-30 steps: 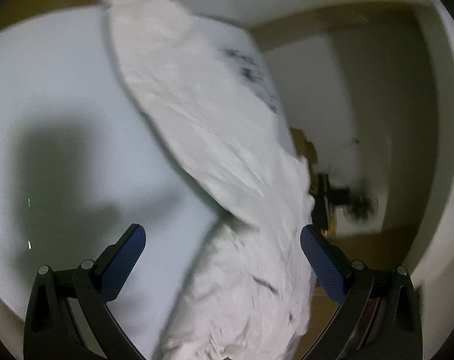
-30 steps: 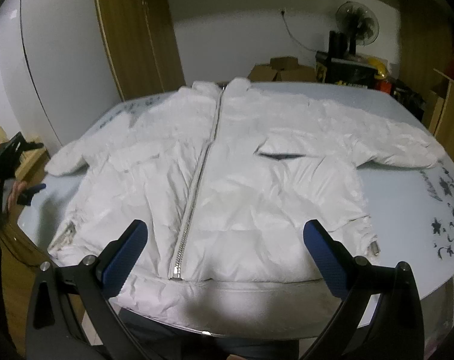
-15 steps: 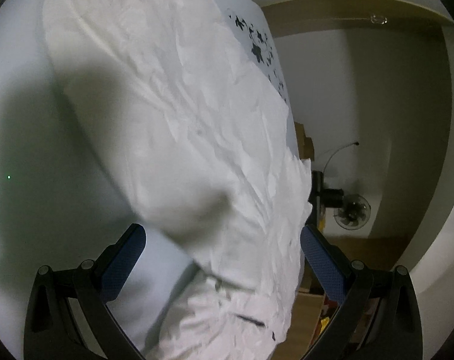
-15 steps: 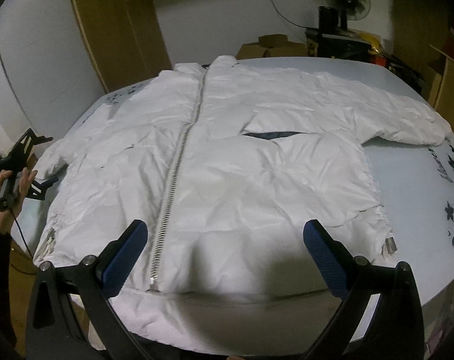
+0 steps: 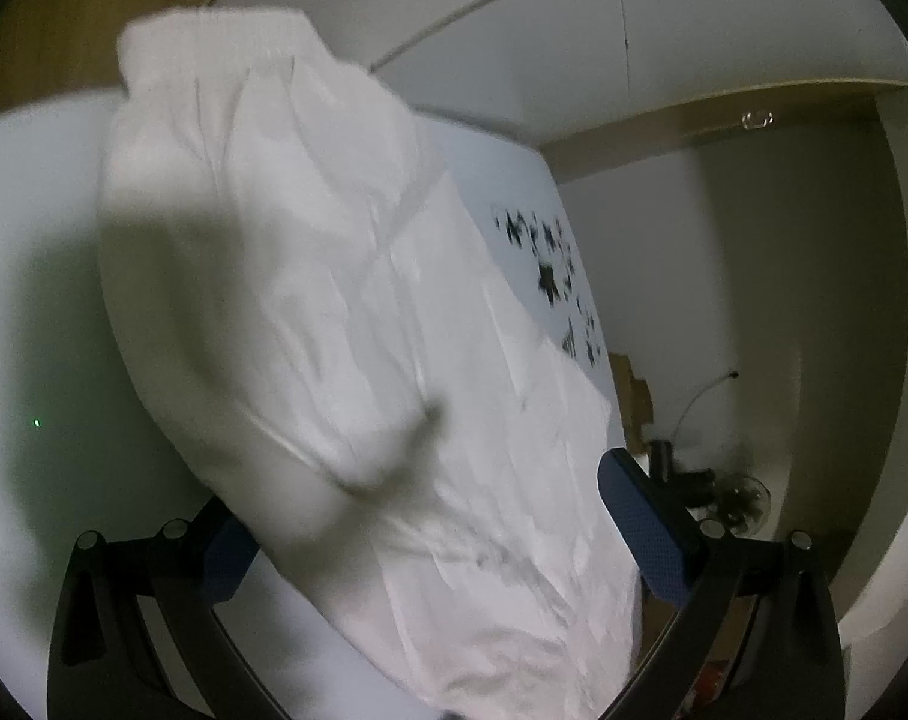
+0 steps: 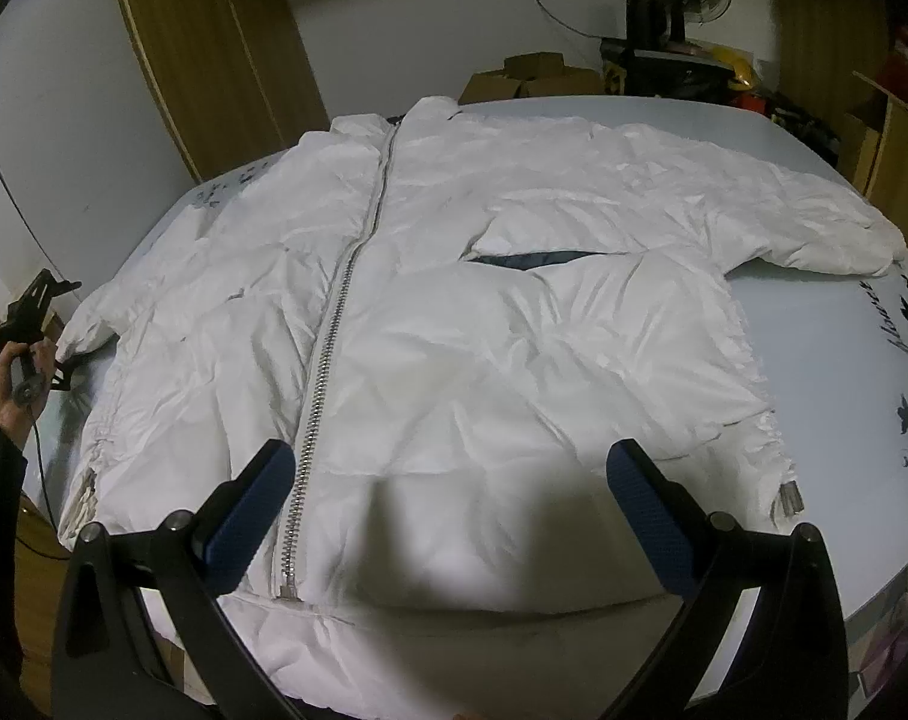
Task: Fold large clothes
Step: 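Grasp the jacket sleeve with the left gripper and fold it across the body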
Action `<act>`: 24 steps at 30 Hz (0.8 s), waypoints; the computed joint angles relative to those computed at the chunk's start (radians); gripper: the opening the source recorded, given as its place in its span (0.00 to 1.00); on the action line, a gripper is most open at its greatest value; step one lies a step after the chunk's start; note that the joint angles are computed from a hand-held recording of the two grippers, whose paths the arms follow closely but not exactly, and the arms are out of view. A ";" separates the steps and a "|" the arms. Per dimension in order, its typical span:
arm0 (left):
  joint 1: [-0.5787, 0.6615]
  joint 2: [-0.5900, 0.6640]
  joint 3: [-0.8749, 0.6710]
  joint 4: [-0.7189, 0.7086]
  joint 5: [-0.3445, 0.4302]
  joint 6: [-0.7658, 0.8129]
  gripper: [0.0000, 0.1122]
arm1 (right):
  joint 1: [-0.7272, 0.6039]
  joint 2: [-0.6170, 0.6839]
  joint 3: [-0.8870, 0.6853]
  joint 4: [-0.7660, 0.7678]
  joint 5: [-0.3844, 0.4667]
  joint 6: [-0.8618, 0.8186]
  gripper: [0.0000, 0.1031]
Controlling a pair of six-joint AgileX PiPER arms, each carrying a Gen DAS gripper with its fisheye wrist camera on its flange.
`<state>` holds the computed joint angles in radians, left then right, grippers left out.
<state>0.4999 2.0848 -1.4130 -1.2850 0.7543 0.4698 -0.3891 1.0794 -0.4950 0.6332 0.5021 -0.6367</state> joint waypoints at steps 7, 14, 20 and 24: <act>-0.006 0.043 -0.083 0.168 -0.025 -0.148 0.28 | 0.031 0.002 0.001 -0.027 -0.013 0.042 1.00; -0.006 0.051 -0.089 0.219 -0.051 -0.167 0.10 | 0.042 -0.001 0.005 -0.048 -0.018 0.066 1.00; -0.111 -0.105 -0.057 0.483 -0.230 -0.243 0.08 | 0.121 0.072 -0.105 -0.140 0.014 0.220 1.00; -0.218 -0.194 -0.100 0.824 -0.296 -0.408 0.08 | 0.315 0.267 -0.361 -0.253 0.051 0.465 1.00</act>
<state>0.2820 1.8908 -1.5128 -0.4608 0.4584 0.0614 -0.0741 1.3463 -0.8564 0.3801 0.5526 -0.1713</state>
